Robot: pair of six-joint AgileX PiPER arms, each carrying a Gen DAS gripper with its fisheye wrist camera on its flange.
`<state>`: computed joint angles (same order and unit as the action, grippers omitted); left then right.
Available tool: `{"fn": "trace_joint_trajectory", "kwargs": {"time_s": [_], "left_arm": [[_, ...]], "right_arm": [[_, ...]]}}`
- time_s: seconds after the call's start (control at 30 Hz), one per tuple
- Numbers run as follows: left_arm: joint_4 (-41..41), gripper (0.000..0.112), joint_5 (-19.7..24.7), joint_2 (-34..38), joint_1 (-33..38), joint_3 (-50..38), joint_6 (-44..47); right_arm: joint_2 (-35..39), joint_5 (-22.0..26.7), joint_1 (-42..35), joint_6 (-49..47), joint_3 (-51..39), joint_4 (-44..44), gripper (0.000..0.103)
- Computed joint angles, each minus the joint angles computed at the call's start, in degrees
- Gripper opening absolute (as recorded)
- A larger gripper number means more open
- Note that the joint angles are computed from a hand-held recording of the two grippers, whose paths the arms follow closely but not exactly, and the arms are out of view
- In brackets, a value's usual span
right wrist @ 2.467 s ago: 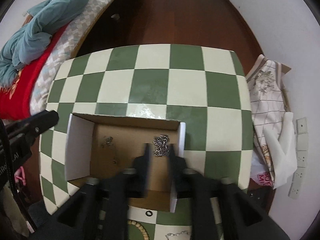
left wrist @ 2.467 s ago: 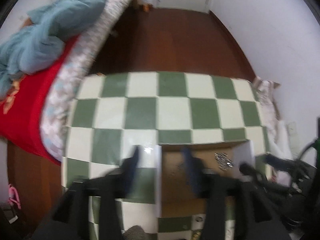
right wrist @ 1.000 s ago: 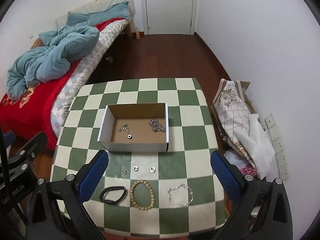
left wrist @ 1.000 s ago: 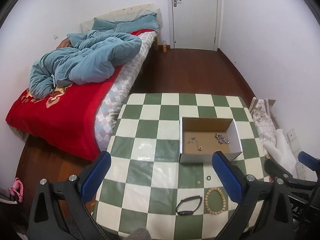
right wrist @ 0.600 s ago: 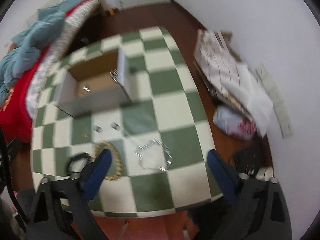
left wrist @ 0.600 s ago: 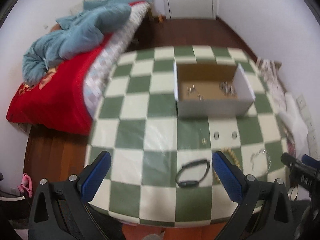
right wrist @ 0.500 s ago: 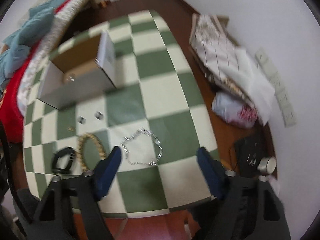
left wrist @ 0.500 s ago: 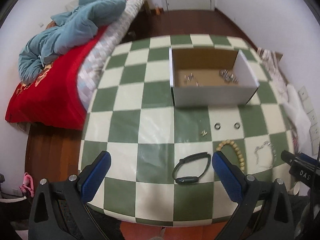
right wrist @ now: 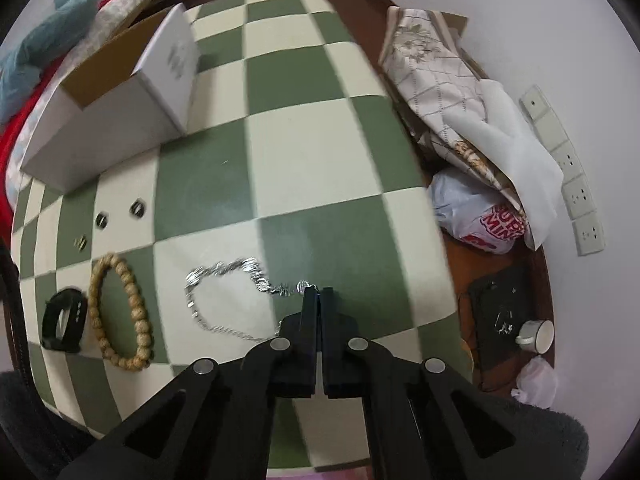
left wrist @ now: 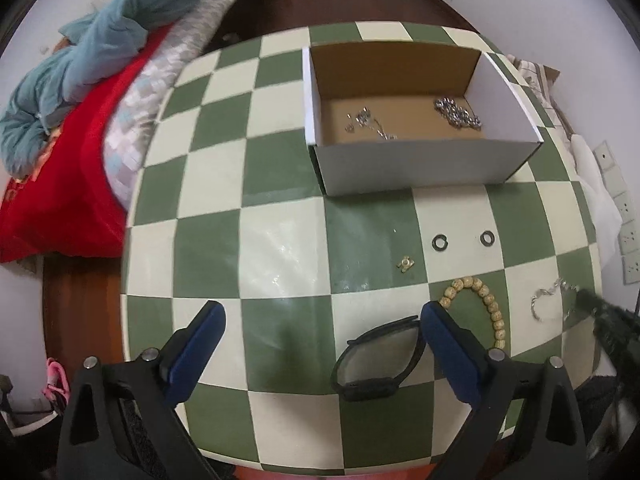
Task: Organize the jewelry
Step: 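Grasp the black watch band with the left gripper while the right gripper grasps the thin silver bracelet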
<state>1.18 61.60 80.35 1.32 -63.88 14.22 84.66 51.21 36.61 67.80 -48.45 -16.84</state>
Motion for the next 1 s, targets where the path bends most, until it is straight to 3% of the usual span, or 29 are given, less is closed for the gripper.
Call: {"fn": "trace_joint_trajectory", "kwargs": {"time_s": [0.23, 0.27, 0.37, 0.47, 0.53, 0.6, 0.83, 1.0], "left_arm": [[0.3, 0.098, 0.1, -0.1, 2.0, 2.8, 2.9], [0.5, 0.094, -0.2, -0.2, 1.6, 3.7, 3.4], [0.9, 0.056, -0.3, 1.6, 2.0, 4.2, 3.0], [-0.5, 0.032, 0.1, 2.8, 2.8, 3.9, 4.7], [-0.9, 0.024, -0.1, 3.1, 2.6, 4.1, 6.1], [-2.3, 0.006, 0.7, 3.2, 2.8, 4.0, 7.6], [-2.5, 0.000, 0.3, -0.1, 3.5, 4.9, 7.8], [-5.7, 0.000, 3.1, -3.4, 5.4, 3.3, 9.7]], "right_arm": [[-4.9, 0.2, -6.9, -4.0, 3.2, 1.9, 0.001], [-5.5, -0.2, -7.3, -4.6, 3.8, 2.1, 0.001], [-6.1, -0.1, -6.9, -4.5, 4.0, 2.4, 0.001], [-6.1, 0.2, -5.5, -3.9, 3.8, 2.6, 0.001], [-5.8, 0.1, -4.6, -3.5, 3.3, 2.7, 0.001], [-5.3, 0.1, -4.2, -3.7, 2.8, 3.0, 0.001], [-7.8, -5.0, -4.9, -6.8, 4.0, 9.4, 0.001], [-12.0, -5.4, -4.3, -6.2, 2.9, 11.2, 0.001]]}}
